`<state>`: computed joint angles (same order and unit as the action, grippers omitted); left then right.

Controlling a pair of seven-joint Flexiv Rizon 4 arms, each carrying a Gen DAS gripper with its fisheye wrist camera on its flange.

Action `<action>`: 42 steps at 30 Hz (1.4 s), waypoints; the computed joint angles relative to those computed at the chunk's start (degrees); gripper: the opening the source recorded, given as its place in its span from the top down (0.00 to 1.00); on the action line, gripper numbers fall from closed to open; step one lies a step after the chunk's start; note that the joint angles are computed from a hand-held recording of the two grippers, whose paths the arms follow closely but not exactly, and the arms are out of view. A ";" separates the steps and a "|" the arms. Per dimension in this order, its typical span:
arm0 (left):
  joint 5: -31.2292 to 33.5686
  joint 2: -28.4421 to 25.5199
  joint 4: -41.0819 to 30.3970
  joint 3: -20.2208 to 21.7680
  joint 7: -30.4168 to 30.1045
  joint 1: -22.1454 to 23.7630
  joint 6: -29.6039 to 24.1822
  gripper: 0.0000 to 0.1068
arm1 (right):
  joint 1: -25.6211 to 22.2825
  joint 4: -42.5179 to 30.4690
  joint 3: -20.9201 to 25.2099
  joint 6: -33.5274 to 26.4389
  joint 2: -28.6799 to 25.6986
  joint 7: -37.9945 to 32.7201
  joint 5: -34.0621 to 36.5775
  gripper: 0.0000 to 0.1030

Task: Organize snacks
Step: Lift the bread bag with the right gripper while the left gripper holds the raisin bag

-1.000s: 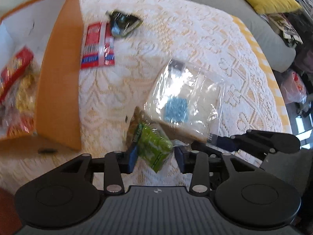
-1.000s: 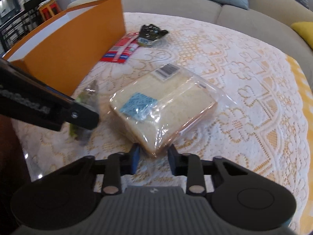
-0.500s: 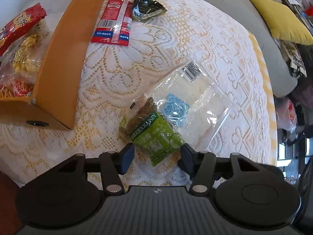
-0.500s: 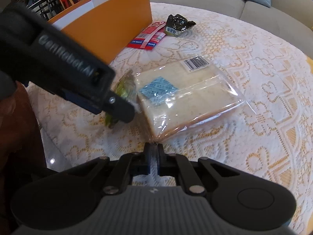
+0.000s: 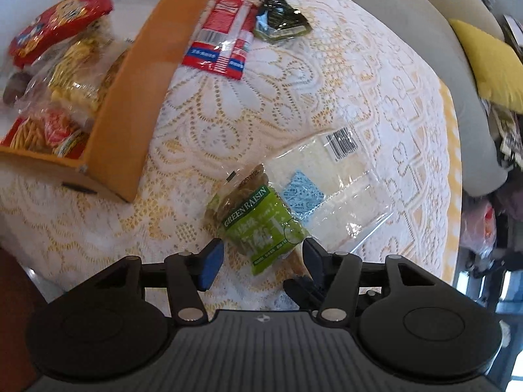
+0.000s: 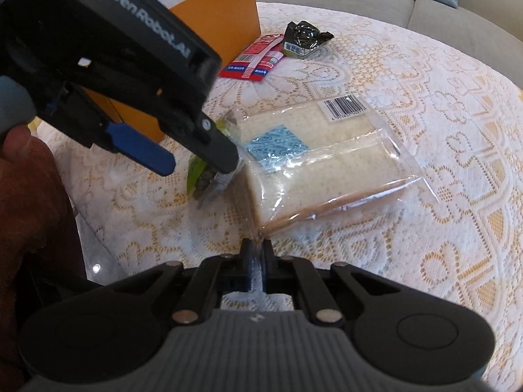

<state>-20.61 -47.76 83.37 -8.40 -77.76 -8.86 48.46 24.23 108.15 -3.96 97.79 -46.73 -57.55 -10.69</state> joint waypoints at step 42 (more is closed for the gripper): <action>5.91 1.54 3.49 2.02 4.38 -1.06 7.89 0.66 | 16.21 -2.99 -18.24 -7.73 -2.58 22.62 3.73 0.36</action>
